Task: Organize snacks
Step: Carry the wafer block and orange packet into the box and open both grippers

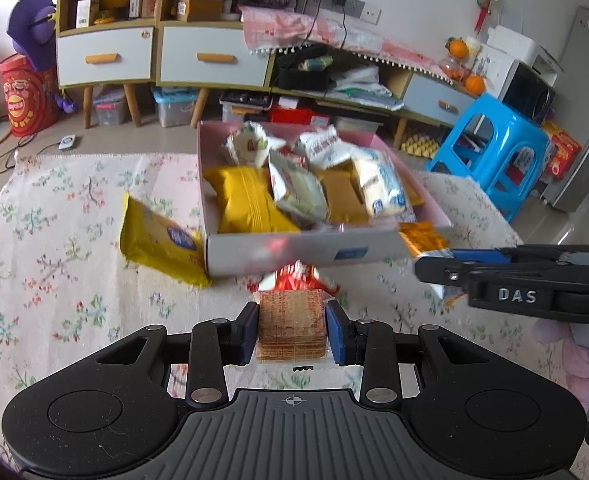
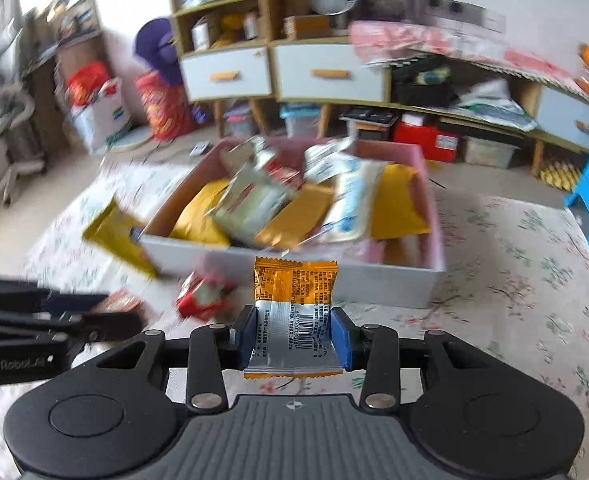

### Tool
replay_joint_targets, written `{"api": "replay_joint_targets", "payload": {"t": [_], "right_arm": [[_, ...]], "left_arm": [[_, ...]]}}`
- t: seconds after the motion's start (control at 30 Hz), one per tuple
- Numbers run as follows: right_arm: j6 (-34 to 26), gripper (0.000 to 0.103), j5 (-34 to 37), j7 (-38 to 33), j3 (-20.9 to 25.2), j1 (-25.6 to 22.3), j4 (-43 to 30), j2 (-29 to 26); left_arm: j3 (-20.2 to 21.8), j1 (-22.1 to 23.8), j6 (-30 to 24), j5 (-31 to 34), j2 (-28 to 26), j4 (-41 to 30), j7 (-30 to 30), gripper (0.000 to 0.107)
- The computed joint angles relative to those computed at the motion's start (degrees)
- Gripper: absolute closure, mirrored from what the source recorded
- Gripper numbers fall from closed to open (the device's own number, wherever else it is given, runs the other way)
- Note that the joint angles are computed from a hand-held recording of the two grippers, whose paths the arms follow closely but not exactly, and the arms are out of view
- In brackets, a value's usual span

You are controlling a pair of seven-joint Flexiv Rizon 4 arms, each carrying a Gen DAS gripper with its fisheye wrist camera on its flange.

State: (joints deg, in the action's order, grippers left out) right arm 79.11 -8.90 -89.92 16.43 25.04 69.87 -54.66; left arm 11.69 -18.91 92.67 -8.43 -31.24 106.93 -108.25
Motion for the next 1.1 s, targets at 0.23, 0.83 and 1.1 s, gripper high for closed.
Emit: {"api": "replay_joint_targets", "payload": {"t": [0.23, 0.83, 1.1], "right_arm": [[-0.6, 0.075, 3.4, 4.7, 0.5, -1.6, -6.0, -2.5], [-1.1, 0.075, 3.2, 8.1, -1.1, 0.9, -23.1, -13.8], [-1.2, 0.071, 4.8, 5.1, 0.0, 0.8, -25.7, -15.2]], "left_arm": [[0.6, 0.4, -0.3, -0.1, -1.7, -4.9, 0.7, 0.074], [0.1, 3.2, -5.0, -0.3, -13.2, -21.9, -1.0, 0.074], [-3.5, 5.5, -3.5, -1.7, -16.4, -25.3, -0.1, 0.073]]}}
